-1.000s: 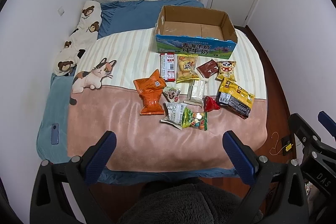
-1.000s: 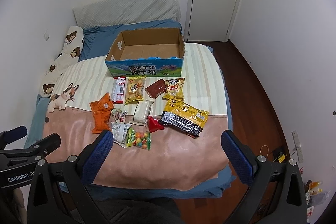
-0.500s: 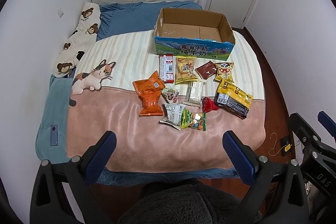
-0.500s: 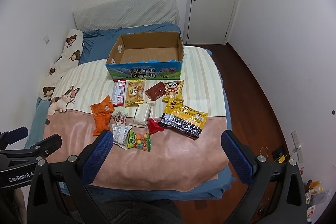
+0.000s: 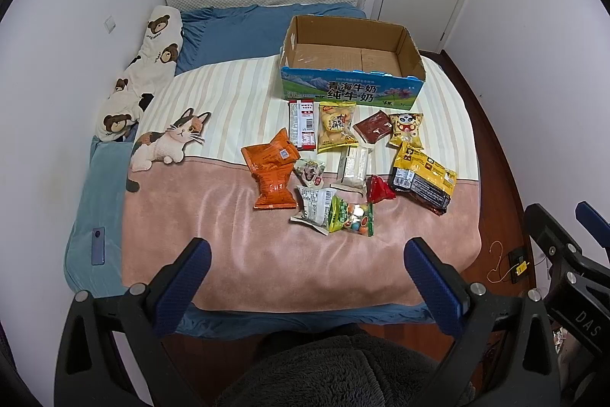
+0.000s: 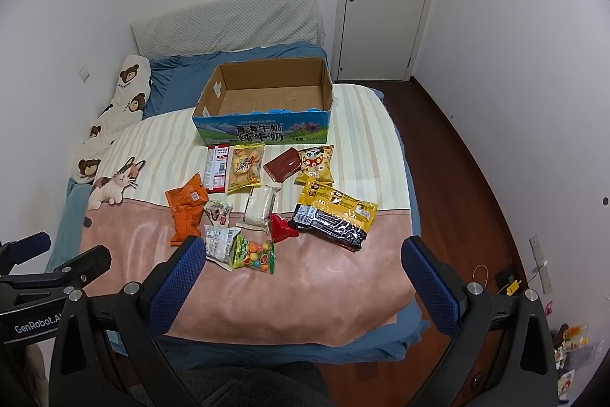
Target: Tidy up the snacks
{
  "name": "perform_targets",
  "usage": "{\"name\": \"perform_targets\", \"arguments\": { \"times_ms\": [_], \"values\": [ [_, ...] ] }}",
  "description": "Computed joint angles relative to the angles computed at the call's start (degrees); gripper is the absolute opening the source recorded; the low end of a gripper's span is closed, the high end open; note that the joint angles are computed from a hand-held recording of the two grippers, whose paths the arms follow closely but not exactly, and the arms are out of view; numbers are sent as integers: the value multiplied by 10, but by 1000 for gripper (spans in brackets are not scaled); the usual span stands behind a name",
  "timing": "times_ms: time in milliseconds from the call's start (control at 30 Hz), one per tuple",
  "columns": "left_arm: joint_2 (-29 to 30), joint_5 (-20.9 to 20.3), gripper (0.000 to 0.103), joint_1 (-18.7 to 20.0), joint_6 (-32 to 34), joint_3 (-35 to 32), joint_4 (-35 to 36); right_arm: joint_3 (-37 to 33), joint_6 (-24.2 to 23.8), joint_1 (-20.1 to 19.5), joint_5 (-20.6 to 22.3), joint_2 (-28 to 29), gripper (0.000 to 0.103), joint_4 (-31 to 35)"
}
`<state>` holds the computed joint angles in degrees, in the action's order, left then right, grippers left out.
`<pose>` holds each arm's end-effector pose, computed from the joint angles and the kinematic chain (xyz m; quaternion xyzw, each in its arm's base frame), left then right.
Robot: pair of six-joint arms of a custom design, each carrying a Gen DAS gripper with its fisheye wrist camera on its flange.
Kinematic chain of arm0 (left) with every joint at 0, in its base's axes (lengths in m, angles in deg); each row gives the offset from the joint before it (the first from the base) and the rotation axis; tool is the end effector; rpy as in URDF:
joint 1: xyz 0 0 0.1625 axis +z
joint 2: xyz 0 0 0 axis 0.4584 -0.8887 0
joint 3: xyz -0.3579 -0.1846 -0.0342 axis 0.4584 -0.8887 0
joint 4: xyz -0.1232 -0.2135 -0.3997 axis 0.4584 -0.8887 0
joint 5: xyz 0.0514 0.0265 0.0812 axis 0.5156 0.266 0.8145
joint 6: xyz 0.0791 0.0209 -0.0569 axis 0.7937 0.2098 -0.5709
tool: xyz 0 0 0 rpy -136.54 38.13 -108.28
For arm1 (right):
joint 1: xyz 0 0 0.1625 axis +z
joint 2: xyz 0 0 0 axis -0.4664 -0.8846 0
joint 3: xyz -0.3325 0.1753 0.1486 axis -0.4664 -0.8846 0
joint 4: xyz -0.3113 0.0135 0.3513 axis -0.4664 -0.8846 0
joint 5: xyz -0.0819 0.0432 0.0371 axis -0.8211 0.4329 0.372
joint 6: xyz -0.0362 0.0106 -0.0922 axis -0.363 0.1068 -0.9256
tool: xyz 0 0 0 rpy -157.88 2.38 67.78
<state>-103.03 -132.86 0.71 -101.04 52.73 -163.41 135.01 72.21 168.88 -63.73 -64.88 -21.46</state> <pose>-0.3044 -0.3805 0.3569 0.1941 0.9143 -0.1486 0.3230 0.4323 -0.2880 0.3301 -0.0099 -0.8525 0.3133 0.4183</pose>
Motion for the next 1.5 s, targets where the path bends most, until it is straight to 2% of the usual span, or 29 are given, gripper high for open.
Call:
{"name": "perform_targets", "arguments": {
  "times_ms": [867, 1100, 1267, 1367, 1500],
  "values": [
    [2, 6, 103, -4, 1, -8, 3, 1, 6, 3, -1, 1, 103, 1],
    [9, 11, 103, 1, 4, -6, -7, 5, -1, -2, 10, -4, 103, -14],
    [31, 31, 103, 30, 17, 10, -60, 32, -53, -42, 22, -28, 103, -55],
    [58, 46, 103, 61, 28, 20, -96, 56, -134, -96, 46, -45, 103, -102],
    [101, 35, 103, 106, 32, 28, -131, 86, -241, -181, 66, -55, 103, -152]
  ]
}}
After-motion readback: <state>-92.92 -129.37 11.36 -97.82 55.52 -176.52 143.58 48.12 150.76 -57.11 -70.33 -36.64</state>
